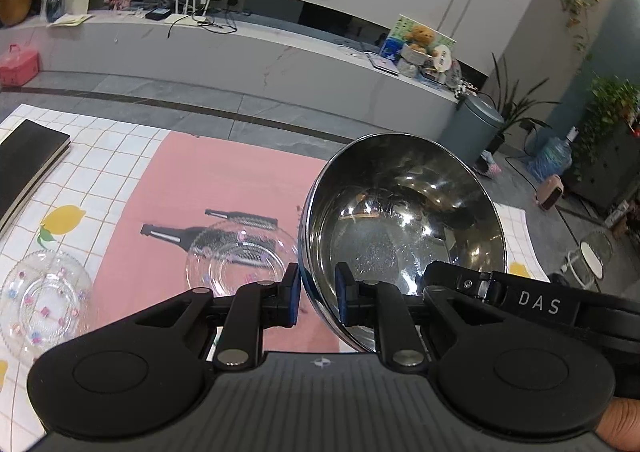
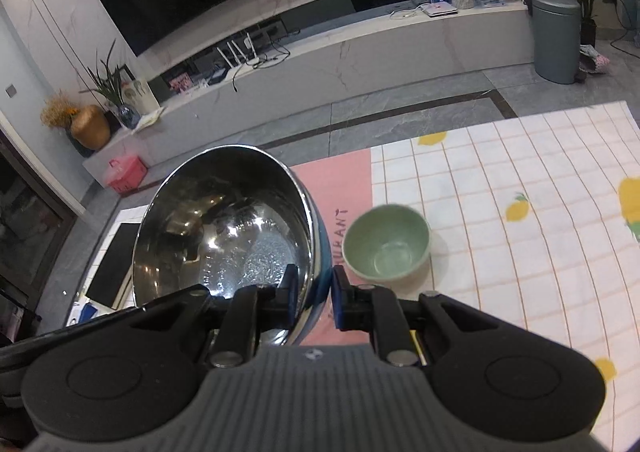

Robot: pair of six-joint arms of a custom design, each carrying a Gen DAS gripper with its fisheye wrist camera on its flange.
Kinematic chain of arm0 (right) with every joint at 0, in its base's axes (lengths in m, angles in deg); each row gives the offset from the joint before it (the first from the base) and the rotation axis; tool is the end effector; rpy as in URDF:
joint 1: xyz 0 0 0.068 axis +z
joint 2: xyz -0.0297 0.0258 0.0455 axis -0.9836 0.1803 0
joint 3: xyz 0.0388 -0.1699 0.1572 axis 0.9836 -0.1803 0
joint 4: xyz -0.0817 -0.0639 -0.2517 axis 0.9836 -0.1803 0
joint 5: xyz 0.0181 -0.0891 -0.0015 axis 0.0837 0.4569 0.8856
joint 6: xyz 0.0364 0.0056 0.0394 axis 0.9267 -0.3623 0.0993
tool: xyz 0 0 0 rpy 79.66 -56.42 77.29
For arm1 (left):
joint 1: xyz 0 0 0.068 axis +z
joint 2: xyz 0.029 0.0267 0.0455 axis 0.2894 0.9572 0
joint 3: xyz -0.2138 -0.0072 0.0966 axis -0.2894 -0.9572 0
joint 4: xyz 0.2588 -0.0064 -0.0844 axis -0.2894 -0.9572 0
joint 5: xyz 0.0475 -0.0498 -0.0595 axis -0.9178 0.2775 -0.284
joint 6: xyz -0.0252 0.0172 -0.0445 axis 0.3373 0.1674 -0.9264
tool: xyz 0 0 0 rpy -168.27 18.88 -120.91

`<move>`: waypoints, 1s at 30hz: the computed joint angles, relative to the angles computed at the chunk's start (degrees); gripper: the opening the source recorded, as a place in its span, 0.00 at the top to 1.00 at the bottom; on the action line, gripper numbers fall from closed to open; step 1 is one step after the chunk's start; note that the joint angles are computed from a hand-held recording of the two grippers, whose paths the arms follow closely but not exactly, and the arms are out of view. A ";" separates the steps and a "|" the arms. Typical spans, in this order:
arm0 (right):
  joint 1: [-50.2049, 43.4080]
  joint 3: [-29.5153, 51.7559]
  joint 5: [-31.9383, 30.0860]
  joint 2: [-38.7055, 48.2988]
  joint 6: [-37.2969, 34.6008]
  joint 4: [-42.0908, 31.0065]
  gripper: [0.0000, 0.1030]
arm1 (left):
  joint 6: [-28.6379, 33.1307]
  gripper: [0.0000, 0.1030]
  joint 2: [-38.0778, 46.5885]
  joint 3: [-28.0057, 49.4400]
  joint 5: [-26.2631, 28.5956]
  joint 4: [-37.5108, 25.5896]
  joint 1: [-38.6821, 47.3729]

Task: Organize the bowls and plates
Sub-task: 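Lift and carry the blue bowl with both tools over the orange bowl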

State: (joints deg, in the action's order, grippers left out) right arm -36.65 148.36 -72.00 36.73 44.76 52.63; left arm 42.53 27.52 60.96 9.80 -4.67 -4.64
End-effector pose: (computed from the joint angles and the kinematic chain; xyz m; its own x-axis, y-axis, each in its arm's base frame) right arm 0.2423 0.2209 0.2807 -0.7839 0.1210 -0.6090 -0.1733 0.8992 0.4017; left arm 0.2037 -0.0766 0.2828 -0.7206 -0.2396 -0.6506 -0.0538 0.9549 -0.2920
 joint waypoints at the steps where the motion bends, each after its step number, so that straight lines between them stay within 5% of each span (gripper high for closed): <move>1: 0.38 -1.87 0.40 -1.77 0.60 0.41 0.85 | -0.50 0.81 -0.88 -0.40 -0.58 -0.44 -1.01; 16: 7.83 -16.68 6.72 -19.82 4.06 0.21 0.85 | -7.18 0.81 -12.48 -4.65 -13.76 -7.06 -17.21; 30: 12.26 -22.01 7.69 -25.71 8.07 -4.29 0.85 | -13.02 0.81 -15.27 -6.93 -16.94 -12.54 -25.58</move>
State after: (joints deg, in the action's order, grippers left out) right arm -24.38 126.34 -64.31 11.03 52.83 48.35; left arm 29.51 12.26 54.02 -7.15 -17.22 -30.22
